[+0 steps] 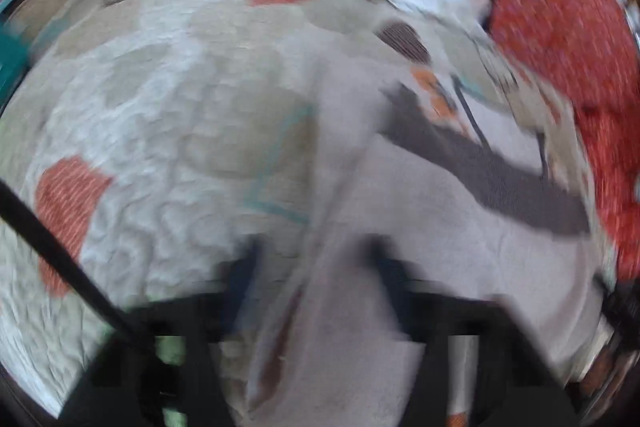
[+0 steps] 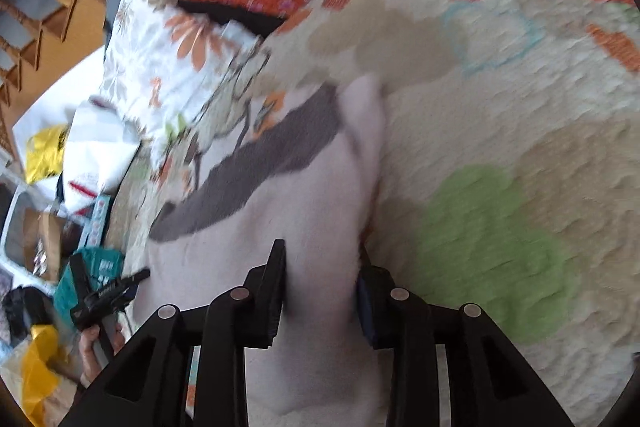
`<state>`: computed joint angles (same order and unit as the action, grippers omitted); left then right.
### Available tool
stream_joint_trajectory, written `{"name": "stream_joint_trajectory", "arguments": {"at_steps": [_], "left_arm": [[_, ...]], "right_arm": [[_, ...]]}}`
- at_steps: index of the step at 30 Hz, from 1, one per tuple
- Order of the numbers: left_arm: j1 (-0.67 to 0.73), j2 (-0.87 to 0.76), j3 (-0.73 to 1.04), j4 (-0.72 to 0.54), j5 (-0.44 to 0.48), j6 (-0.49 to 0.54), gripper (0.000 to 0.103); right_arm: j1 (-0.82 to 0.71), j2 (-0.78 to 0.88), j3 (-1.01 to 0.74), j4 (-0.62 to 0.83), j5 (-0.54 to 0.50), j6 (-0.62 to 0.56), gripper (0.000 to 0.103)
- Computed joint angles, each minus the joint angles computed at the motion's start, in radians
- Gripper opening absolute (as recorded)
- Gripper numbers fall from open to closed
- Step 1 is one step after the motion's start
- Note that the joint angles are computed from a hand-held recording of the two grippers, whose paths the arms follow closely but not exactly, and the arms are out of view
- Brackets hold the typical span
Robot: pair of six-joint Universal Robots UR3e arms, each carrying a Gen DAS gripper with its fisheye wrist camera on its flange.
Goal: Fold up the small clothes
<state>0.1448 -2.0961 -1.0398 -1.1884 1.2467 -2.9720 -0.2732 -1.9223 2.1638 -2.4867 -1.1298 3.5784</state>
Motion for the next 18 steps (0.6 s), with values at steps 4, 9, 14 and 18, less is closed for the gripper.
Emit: {"name": "stream_joint_trajectory", "arguments": {"at_steps": [4, 9, 14, 18], "left_arm": [[-0.001, 0.021, -0.024, 0.048, 0.024, -0.009, 0.008], [0.045, 0.017, -0.031, 0.098, 0.111, -0.094, 0.0], [0.106, 0.049, -0.074, 0.09, 0.068, -0.097, 0.003], [0.082, 0.081, -0.088, 0.124, 0.023, -0.054, 0.036]], "right_arm": [[0.025, -0.018, -0.022, -0.003, -0.135, 0.025, 0.035], [0.029, -0.035, -0.023, -0.04, -0.215, 0.045, 0.035], [0.017, -0.059, -0.011, -0.04, -0.201, 0.042, 0.035], [0.031, -0.062, -0.009, -0.047, -0.191, 0.054, 0.035]]}}
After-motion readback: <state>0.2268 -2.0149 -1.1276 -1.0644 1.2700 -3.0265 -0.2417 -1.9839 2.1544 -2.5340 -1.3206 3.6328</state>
